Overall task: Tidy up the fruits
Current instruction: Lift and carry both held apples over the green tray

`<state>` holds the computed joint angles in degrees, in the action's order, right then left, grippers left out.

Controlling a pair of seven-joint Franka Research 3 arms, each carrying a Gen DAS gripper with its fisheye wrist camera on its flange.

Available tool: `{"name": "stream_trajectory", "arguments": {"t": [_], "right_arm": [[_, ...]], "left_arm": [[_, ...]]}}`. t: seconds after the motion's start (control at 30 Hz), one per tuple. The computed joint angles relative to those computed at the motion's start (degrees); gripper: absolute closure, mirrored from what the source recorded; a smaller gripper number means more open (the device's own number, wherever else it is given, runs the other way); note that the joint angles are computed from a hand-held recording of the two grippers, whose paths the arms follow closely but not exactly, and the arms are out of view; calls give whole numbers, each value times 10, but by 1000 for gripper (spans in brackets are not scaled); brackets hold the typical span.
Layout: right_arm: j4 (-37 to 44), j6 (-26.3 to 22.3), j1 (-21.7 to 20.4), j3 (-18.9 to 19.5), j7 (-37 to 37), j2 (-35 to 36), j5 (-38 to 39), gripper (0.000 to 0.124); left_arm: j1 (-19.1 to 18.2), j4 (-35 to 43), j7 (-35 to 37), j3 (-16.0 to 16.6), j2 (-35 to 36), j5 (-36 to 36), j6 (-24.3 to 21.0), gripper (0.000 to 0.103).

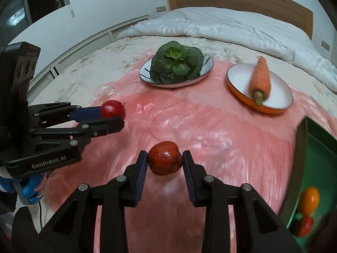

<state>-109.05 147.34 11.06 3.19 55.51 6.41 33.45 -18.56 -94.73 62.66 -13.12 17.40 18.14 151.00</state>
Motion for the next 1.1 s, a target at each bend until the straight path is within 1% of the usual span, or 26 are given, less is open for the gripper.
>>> {"name": "stream_trajectory", "arguments": {"t": [0.3, 0.7, 0.87, 1.1], "right_arm": [[-124, 12, 1, -16, 25, -111, 1, 73], [-264, 15, 2, -34, 71, -256, -36, 73], [-313, 11, -5, -43, 84, -310, -51, 73], [-371, 1, -29, -58, 99, -386, -73, 73]], "left_arm": [[-18, -69, -36, -14, -65, 7, 7, 76], [-46, -141, -78, -40, -130, 13, 0, 76], [-59, -151, -93, -50, -142, 17, -9, 76], [-84, -134, -109, -63, -134, 32, -30, 76]]}}
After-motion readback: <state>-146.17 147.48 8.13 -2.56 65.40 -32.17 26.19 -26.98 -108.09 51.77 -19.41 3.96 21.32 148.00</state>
